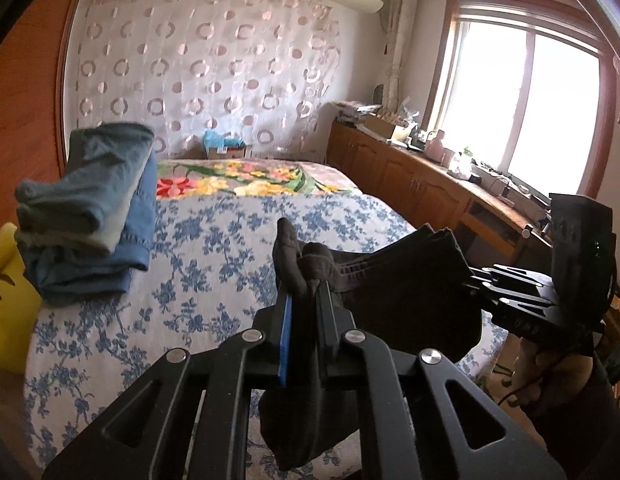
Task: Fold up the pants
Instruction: 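Lift the waistband with both grippers above the bed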
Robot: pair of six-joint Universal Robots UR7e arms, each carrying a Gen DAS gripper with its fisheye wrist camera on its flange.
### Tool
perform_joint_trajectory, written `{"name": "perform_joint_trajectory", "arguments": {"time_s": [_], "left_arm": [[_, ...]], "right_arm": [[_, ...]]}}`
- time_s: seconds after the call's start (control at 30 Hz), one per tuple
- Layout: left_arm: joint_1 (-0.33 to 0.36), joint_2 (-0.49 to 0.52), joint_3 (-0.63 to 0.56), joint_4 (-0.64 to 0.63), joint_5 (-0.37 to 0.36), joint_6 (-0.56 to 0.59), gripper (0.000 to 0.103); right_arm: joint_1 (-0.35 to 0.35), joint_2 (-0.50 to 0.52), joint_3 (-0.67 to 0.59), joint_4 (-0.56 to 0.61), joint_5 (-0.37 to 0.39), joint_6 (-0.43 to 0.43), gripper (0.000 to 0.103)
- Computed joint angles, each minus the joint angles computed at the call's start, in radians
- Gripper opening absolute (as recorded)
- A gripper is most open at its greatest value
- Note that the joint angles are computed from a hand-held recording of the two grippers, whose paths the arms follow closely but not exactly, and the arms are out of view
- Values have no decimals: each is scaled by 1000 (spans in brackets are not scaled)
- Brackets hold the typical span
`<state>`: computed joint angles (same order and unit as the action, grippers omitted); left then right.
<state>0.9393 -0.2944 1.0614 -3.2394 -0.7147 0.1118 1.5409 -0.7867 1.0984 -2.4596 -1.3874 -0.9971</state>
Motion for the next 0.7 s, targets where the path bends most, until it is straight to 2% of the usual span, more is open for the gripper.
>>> {"name": "perform_joint_trajectory", "arguments": {"time_s": [0.33,0.7], "left_arm": [[-36,-7,-5,-60,20,85,11],[-49,-16,-6,-102,31,139,11]], "right_arm": [[0,-30,15,-24,63,-42,13],[2,3,-18,-35,101,-87,13]]}}
